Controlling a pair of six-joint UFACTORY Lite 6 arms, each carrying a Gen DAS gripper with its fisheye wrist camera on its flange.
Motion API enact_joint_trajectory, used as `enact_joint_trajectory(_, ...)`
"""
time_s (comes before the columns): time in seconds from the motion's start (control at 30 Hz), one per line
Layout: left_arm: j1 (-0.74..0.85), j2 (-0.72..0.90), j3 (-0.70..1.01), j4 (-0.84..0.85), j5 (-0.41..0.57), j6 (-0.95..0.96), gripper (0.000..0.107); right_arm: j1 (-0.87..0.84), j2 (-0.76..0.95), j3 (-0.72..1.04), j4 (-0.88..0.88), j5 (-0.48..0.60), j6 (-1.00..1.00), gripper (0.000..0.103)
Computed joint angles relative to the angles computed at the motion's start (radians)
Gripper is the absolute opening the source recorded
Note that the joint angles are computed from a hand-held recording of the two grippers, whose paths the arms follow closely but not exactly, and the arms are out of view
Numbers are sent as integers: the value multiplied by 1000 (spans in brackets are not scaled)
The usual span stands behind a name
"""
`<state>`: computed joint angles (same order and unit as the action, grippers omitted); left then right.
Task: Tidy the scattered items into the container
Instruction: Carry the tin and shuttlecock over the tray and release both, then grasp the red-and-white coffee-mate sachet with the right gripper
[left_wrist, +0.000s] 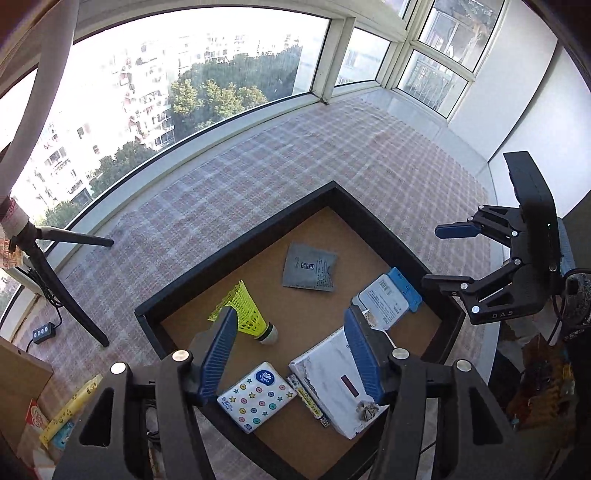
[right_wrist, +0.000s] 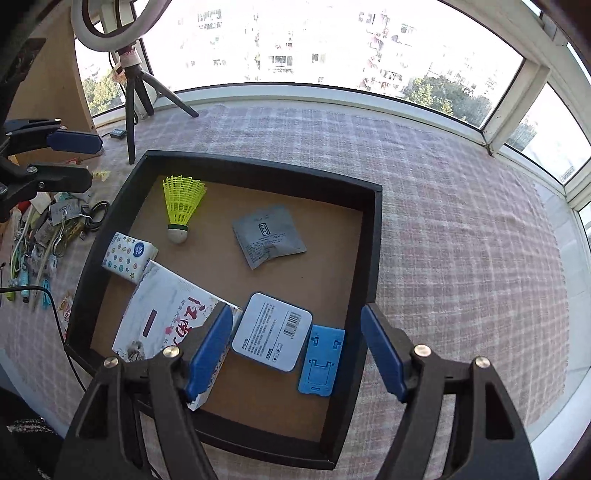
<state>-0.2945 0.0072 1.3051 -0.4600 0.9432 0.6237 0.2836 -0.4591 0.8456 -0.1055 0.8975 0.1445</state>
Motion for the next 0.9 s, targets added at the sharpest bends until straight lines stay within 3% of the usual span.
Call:
enact_joint_trajectory(0.2,80,-83,-47,11,37,51,55,138,12,38,-39,11,99,71)
enact_joint_trajectory(0.4,308,-190,-109,10,139,156,55,404,95,115,-131,22,314,71)
enact_joint_trajectory(0.67,837,-316,-214,-1,317,441,55,729,356,324,-209,21,506,71)
enact_joint_trajectory(0.9,1233,-354,-399,48,329,686,55,909,677,561,-158,-52,457,71)
